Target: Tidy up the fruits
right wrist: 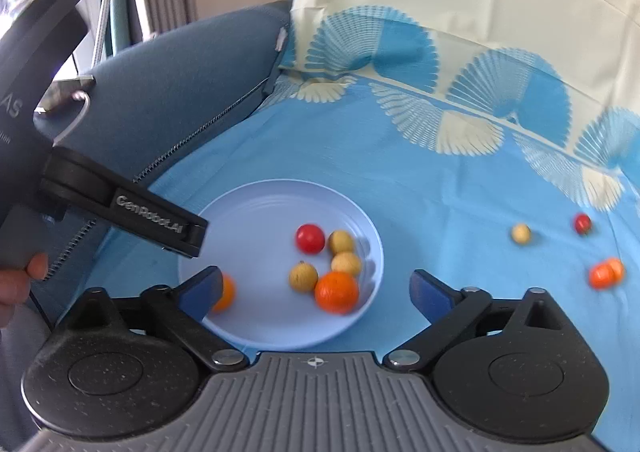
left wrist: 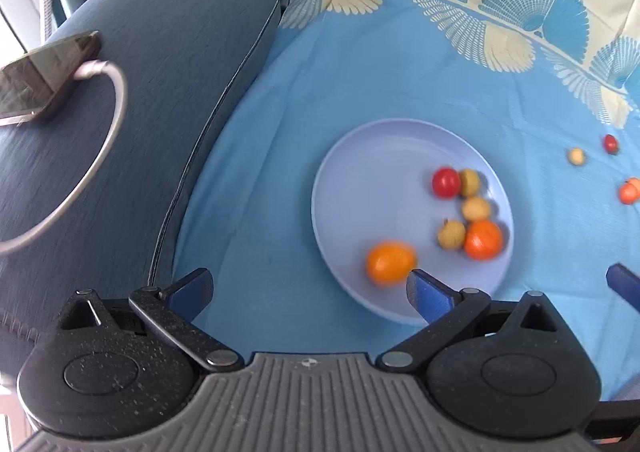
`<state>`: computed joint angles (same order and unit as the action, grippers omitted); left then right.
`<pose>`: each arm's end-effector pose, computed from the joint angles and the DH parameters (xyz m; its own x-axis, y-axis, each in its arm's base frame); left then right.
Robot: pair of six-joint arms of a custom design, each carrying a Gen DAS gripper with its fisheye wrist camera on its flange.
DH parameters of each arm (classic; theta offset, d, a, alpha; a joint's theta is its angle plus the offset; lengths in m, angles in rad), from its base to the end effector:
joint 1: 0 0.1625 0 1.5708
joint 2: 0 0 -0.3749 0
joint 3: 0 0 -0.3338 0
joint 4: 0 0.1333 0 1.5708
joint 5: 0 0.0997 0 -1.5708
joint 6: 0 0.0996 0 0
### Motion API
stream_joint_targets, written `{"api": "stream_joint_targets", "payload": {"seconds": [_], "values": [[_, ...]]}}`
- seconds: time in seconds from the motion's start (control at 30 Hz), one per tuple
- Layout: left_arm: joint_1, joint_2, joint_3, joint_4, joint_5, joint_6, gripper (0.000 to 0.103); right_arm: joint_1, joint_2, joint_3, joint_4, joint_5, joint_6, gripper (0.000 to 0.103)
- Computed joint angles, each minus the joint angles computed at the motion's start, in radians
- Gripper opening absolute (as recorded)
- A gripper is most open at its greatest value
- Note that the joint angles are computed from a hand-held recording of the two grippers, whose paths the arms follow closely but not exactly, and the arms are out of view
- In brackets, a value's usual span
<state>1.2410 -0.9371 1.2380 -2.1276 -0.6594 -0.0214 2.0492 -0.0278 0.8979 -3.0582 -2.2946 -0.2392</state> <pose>-0.0108 -0.6862 0.3319 -0.6510 -0.0105 -0.7590 0.2994 0.9153 -0.2694 0.3887 -0.6033 -0.0854 -0.7287 -0.1760 0.6618 -0.5641 0.7022 -0.4344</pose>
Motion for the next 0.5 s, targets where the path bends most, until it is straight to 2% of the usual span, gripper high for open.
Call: {"api": "stream_joint_targets", "payload": {"seconds": [0.1,0.2,0.33,0.5], "values": [[-0.020,-0.066,0.088,-0.007,0.021,-0.028,0.103,0.022,-0.058,0.103,-0.017,-0.008,0.074,0.102],[-0.040,-0.127,0.161,0.006,0.030,-0.066,0.103,0.047,-0.097,0.186,-0.059,-0.025,0.110,0.102],[-0.071,-0.211,0.267,-0.015,0.036,-0.090,0.103,0.078,-0.135,0.285,-0.152,-0.042,0.105,0.102],[-0.112,-0.291,0.378,-0.051,0.035,-0.085,0.103,0.117,-0.157,0.370,-0.298,-0.073,0.058,0.102]]}}
